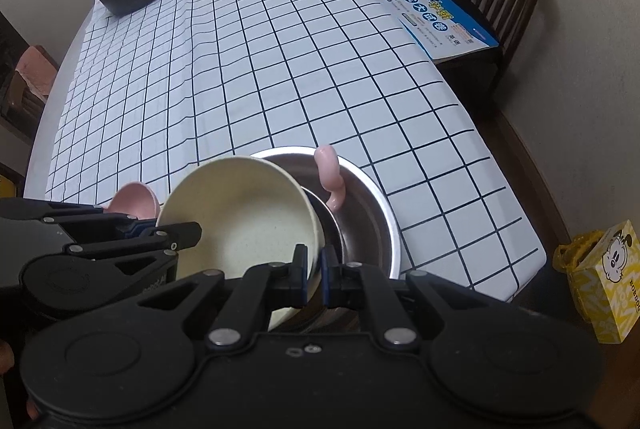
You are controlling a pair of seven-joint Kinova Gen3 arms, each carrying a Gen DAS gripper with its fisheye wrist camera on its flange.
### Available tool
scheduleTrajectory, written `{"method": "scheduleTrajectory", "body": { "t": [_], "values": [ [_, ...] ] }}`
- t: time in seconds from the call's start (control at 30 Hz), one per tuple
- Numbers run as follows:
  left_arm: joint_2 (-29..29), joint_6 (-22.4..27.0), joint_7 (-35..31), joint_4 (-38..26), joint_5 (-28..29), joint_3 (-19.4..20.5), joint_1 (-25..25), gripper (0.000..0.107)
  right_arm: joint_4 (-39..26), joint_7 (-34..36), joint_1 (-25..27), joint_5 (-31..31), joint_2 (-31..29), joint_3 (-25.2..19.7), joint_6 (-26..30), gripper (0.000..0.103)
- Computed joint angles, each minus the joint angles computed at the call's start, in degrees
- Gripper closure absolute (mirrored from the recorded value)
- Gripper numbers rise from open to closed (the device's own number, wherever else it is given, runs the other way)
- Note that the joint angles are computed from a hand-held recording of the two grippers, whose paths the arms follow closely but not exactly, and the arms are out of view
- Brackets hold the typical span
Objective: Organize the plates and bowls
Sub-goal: 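Lower the cream bowl into the small steel bowl and open both tools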
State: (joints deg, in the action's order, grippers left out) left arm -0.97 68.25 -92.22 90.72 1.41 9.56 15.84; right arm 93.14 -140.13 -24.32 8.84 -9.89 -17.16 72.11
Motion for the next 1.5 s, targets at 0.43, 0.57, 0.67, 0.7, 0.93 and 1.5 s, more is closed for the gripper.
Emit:
{"method": "scheduleTrajectory", "body": {
  "t": [0.43, 0.57, 0.67, 0.7, 0.93, 1.5],
  "values": [
    [0.7, -1.8, 0.2, 1.5, -2.4, 0.6, 1.1, 0.102, 0.9, -1.0, -1.0, 0.2, 0.8, -0.1, 0.0, 0.095],
    [0.9, -2.3, 0.5, 1.8, -3.0, 0.7, 1.4, 0.102, 0.7, -1.5, -1.3, 0.7, 1.3, -0.4, 0.2, 0.095],
    [1.0, -2.8, 0.7, 2.2, -3.3, 0.8, 1.6, 0.102, 0.8, -2.1, -1.8, 1.6, 1.6, -0.8, 0.5, 0.094],
    [1.1, -3.0, 0.7, 2.3, -3.4, 0.8, 1.7, 0.102, 0.8, -2.3, -1.9, 1.8, 1.7, -0.8, 0.6, 0.094],
    [1.7, -3.2, 0.1, 2.3, -2.4, 0.3, 1.4, 0.102, 0.7, -3.7, -2.9, 3.3, 2.5, -0.9, 1.0, 0.092],
    [0.0, -4.0, -6.6, 3.8, 4.8, -1.6, -2.0, 0.099, 0.7, -5.0, -3.9, 4.5, 1.6, -1.1, 0.5, 0.071]
  ]
}}
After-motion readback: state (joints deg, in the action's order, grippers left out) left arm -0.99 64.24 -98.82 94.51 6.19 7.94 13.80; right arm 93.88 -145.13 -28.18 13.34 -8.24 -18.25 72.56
